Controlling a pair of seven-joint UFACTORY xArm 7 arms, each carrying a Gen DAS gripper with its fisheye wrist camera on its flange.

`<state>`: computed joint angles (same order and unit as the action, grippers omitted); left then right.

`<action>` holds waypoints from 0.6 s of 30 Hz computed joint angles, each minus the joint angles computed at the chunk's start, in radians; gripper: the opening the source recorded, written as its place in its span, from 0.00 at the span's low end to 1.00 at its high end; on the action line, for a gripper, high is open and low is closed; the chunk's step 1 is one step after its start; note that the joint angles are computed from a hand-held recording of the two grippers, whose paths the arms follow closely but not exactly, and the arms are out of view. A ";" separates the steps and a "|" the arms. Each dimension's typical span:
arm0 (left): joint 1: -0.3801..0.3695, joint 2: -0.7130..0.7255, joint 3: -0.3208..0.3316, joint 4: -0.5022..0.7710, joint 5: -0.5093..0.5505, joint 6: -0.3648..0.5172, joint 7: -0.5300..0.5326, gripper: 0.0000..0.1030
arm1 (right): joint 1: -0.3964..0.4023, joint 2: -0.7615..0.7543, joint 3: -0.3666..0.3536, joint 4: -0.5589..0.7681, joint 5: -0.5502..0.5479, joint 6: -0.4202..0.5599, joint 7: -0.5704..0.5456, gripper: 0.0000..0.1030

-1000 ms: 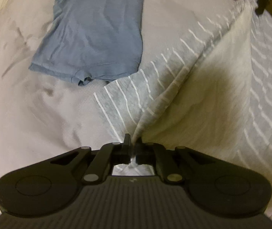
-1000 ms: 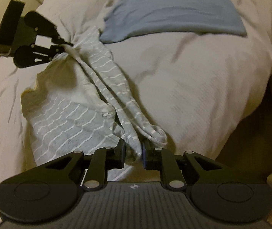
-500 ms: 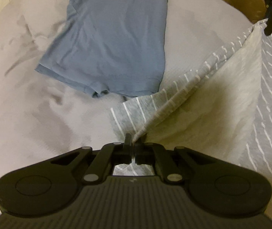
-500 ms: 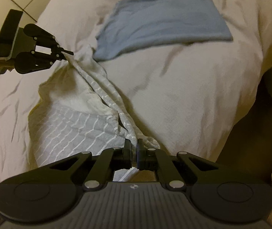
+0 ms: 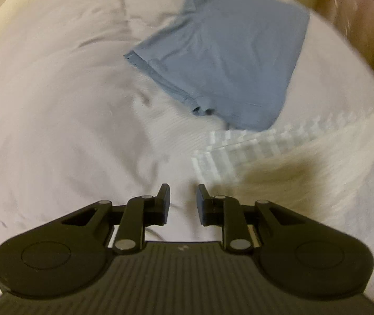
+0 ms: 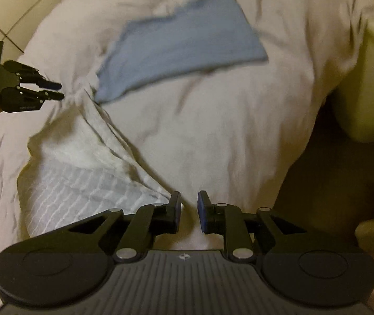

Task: Fold clothes
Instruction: 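Open both grippers and release the striped shirt, then move both open grippers over the striped shirt to its folded edge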

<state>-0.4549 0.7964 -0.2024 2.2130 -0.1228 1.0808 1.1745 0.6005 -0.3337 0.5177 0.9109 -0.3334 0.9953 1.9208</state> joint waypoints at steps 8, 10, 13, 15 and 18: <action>0.014 -0.148 -0.046 -0.320 -0.055 -0.088 0.042 0.18 | -0.019 0.156 -0.029 0.059 -0.162 -0.188 0.000 0.20; -0.008 -0.123 -0.041 -0.319 -0.038 -0.109 0.028 0.18 | -0.013 0.194 -0.052 0.060 -0.189 -0.239 0.007 0.20; -0.027 -0.061 -0.038 -0.253 -0.023 -0.103 0.004 0.20 | 0.011 0.203 -0.080 0.029 -0.159 -0.259 0.018 0.14; -0.036 -0.030 -0.033 -0.206 -0.020 -0.089 -0.022 0.22 | 0.030 0.176 -0.081 -0.002 -0.124 -0.230 0.031 0.14; -0.045 -0.036 -0.029 -0.203 -0.010 -0.100 -0.045 0.21 | 0.054 0.129 -0.075 -0.042 -0.046 -0.177 0.041 0.12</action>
